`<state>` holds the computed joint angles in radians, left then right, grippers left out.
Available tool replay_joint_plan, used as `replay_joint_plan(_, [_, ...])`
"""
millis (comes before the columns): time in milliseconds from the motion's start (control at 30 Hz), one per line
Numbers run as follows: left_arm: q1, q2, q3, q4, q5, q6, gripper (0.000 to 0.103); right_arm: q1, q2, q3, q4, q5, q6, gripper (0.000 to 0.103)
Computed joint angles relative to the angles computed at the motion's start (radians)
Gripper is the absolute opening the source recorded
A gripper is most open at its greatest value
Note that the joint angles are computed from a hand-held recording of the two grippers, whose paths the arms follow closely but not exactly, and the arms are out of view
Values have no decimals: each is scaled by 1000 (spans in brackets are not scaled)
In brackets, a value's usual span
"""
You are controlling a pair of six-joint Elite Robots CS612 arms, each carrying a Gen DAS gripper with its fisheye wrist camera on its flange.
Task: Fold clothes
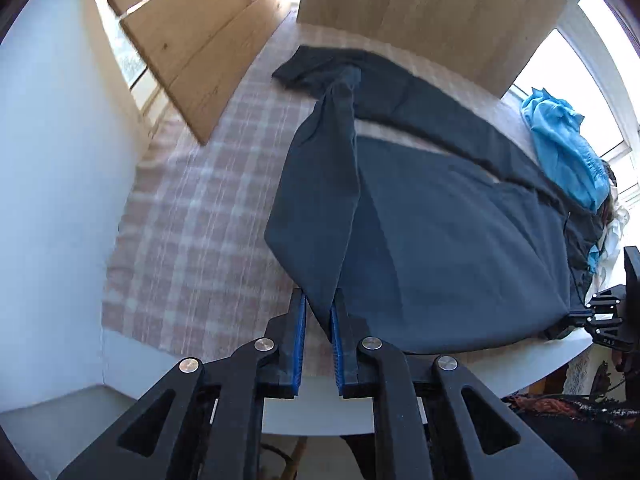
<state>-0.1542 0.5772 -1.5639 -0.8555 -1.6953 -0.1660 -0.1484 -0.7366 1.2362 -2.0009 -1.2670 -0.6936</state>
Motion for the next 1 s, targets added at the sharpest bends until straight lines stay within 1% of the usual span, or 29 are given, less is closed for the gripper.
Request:
replay_joint_plan(33, [-1,17,-14,60,18,-18,11,3,8,-8,9,-24,-2,3])
replay_joint_plan(67, [-4,25,-23,81,33,-15,11,6,14,-16,17,-43,-4,3])
replay_joint_plan(100, [-9,32,-34,79,64,-16,11,5,12,-16,14,-33,-11,4])
replay_joint_plan(133, [-13,33,-40,57,89,-15,11,3,10,-17,11,-22,-17,4])
replay_joint_plan(200, [-21,28,-37,2,141,-2,15,-2,4,-18,3,-1,-23,12])
replay_joint_plan(233, [-25,23,-26,-31,170,11,25,-5,0,-16,-5,2,-25,17])
replay_joint_plan(267, [-28,18,-15,-64,198,25,40,-6,-3,-11,-25,-3,-20,19])
replay_joint_plan(300, [-31,13,8,-101,231,31,46,-6,-5,-8,-39,-15,-9,23])
replay_joint_plan(333, [-30,6,41,-133,248,39,49,-7,-6,-6,-53,-27,3,23])
replay_joint_plan(367, [-29,-2,78,-160,257,45,49,-4,-3,-13,-61,-37,23,23])
replay_joint_plan(400, [-28,-8,110,-185,258,50,49,-3,1,-19,-69,-45,43,23])
replay_joint_plan(467, [-32,-13,152,-229,237,68,46,-17,0,-8,-94,-35,85,23])
replay_joint_plan(567, [-52,-9,184,-240,212,132,46,-60,-35,58,-185,-12,190,23])
replay_joint_plan(600, [-63,-7,186,-234,231,148,46,-76,-48,90,-242,-24,248,23])
replay_joint_plan(633, [-75,-5,188,-227,252,164,43,-92,-59,119,-298,-37,306,28])
replay_joint_plan(667, [-82,-6,184,-227,235,175,43,-109,-70,147,-354,-55,363,32])
replay_joint_plan(700, [-88,-7,179,-227,214,187,43,-128,-86,188,-418,-96,419,41])
replay_joint_plan(733, [-95,-8,175,-227,193,198,43,-149,-100,226,-460,-133,476,43])
replay_joint_plan(800, [-112,-11,165,-232,159,226,43,-191,-121,291,-530,-205,583,43])
replay_joint_plan(867, [-137,-20,170,-233,137,272,43,-234,-129,335,-555,-225,667,43])
replay_joint_plan(900, [-150,-27,176,-232,123,298,43,-254,-131,353,-565,-232,703,43])
replay_joint_plan(1000, [-195,-48,201,-235,47,380,43,-281,-122,375,-574,-215,711,43])
